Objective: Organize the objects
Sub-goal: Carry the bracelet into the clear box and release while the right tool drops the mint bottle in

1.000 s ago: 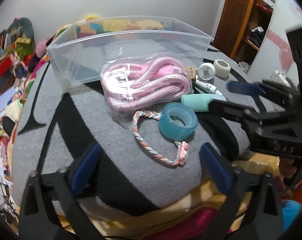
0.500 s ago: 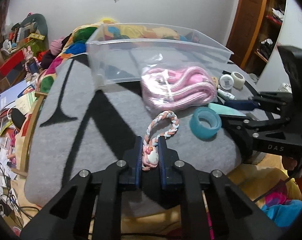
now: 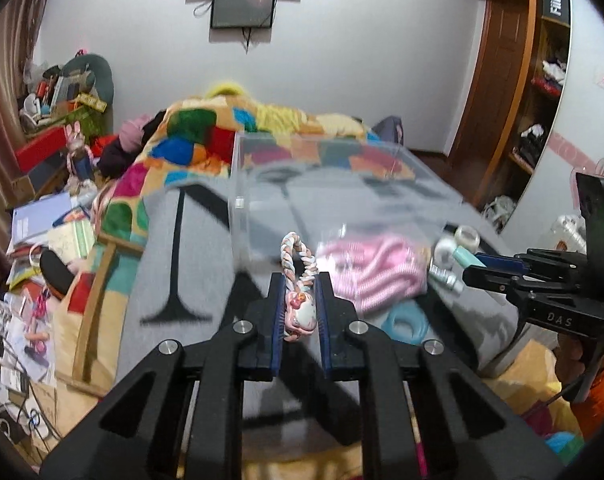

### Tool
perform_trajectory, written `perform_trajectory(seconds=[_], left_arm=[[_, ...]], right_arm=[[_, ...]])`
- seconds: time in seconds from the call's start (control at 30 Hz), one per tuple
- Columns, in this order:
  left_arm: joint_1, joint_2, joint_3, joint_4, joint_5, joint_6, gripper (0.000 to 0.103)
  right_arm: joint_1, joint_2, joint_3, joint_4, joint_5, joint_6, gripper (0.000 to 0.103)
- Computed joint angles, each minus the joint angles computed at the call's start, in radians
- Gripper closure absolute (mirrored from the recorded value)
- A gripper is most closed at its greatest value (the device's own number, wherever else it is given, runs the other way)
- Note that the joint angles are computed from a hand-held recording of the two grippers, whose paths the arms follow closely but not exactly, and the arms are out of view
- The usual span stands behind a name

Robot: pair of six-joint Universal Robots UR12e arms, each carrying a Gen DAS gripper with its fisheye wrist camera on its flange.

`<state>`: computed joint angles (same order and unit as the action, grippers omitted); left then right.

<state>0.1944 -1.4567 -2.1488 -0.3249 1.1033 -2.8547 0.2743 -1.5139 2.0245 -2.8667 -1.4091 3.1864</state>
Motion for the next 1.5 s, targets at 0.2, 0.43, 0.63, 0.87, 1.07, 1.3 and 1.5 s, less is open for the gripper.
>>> perform_trajectory(seconds=[0.2, 0.43, 0.63, 0.87, 1.07, 1.3, 1.5], left_arm=[[-0.029, -0.055, 0.065, 0.061, 0.006, -0.024, 0.089], [-0.066, -0.149, 0.18, -0.025, 0.022, -0.021, 0.089], [-0.095, -0.227, 0.286, -0.188, 0.058, 0.023, 0.089], [-0.122, -0.28, 0.34, -0.266, 0.097, 0.069, 0.089], [-0.13, -0.281, 0.344, -0.3, 0.119, 0.076, 0.077], [-0.124, -0.231, 0.3, -0.191, 0.119, 0.068, 0.044], [-0.115, -0.17, 0.239, -0.067, 0.112, 0.049, 0.019]], right_arm=[[0.009, 0.024, -0.056, -0.082, -0.071, 0.032, 0.08], [0.005, 0.099, -0.163, -0.068, -0.13, 0.066, 0.08], [-0.005, 0.164, -0.258, 0.048, -0.142, 0.064, 0.08], [-0.013, 0.225, -0.343, 0.234, -0.122, 0.014, 0.08], [-0.005, 0.237, -0.357, 0.295, -0.122, -0.027, 0.08], [-0.011, 0.191, -0.313, 0.239, -0.098, -0.031, 0.076], [-0.015, 0.129, -0.25, 0.126, -0.118, -0.025, 0.055]])
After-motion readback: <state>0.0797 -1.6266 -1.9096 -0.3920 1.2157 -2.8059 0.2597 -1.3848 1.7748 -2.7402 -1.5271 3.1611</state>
